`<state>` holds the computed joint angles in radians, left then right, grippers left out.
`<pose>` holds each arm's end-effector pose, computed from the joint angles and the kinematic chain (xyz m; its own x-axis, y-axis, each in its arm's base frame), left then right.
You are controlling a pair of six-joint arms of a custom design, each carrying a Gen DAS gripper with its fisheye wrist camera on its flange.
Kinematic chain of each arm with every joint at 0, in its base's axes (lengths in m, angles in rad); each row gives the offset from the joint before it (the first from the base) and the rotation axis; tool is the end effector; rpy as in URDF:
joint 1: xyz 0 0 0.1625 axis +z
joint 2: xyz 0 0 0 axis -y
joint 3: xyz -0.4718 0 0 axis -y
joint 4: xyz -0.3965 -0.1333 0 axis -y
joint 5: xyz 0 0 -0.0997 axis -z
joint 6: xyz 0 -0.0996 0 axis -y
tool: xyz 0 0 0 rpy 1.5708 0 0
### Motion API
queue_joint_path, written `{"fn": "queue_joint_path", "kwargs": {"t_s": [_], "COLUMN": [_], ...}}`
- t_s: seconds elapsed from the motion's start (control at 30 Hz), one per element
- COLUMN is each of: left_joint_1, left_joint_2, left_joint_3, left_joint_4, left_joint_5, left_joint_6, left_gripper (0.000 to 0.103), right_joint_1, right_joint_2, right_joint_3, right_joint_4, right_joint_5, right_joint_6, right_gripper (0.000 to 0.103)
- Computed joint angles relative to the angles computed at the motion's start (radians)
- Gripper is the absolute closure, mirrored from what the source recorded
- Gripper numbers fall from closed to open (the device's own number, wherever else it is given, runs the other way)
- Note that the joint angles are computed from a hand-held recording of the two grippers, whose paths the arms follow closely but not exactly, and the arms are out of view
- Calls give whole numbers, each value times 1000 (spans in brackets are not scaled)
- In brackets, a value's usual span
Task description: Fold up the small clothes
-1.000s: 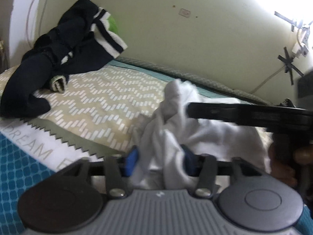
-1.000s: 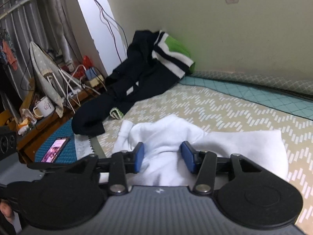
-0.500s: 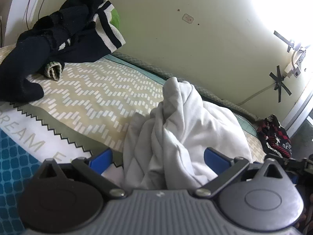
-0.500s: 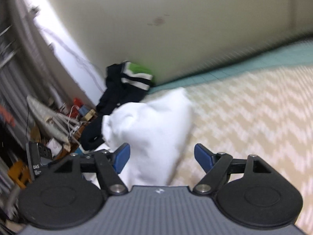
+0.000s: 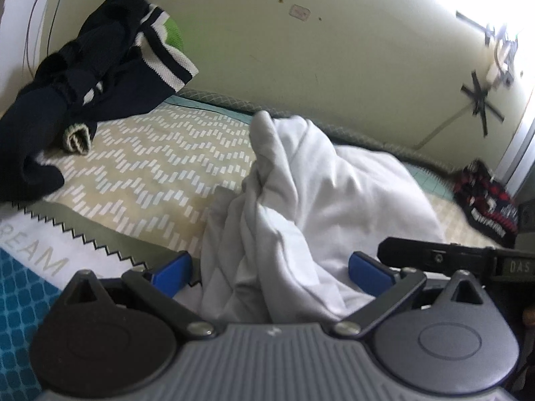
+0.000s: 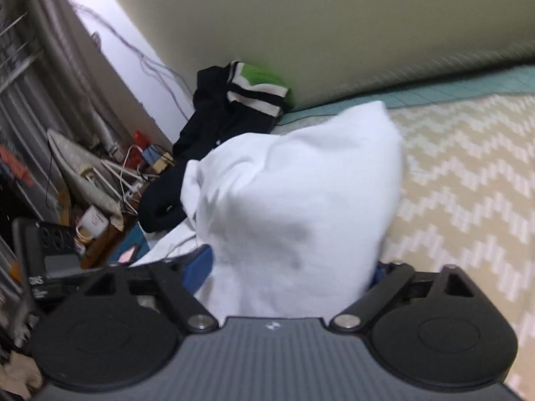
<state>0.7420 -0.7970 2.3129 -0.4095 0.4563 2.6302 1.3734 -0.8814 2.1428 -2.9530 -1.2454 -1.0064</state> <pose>-0.0574 -0.3547 0.0202 -0.8407 -0.2494 -0.4807 0.2840 0.5529 -0.7834 0.0578 -0.5532 0.0672 -0.6655 -0.7433 -0.0679 -0.6873 0.6458 -0.3326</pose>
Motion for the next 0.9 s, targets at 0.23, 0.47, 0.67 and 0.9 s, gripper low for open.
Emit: {"fn": "queue_joint_path", "kwargs": {"t_s": [0.23, 0.47, 0.67, 0.9], "left_joint_1": [-6, -9, -9, -13], "left_joint_2": [49, 93, 106, 124], "left_joint_3": [-47, -91, -103, -118], "left_joint_4": [96, 186, 209, 246], "left_joint_5": [-37, -69, -78, -90], "left_joint_6": [-36, -77, -93, -121], "left_gripper": [0, 0, 0, 0], "right_joint_1": [-28, -24, -27, -27], "right_joint_2": [0, -1, -1, -3], "right_joint_3": [-13, -4, -11, -18], "right_joint_4": [35, 20, 35, 51], "right_joint_5": [58, 50, 56, 52], "right_joint_6": [37, 28, 27, 23], "right_gripper": [14, 14, 14, 14]}}
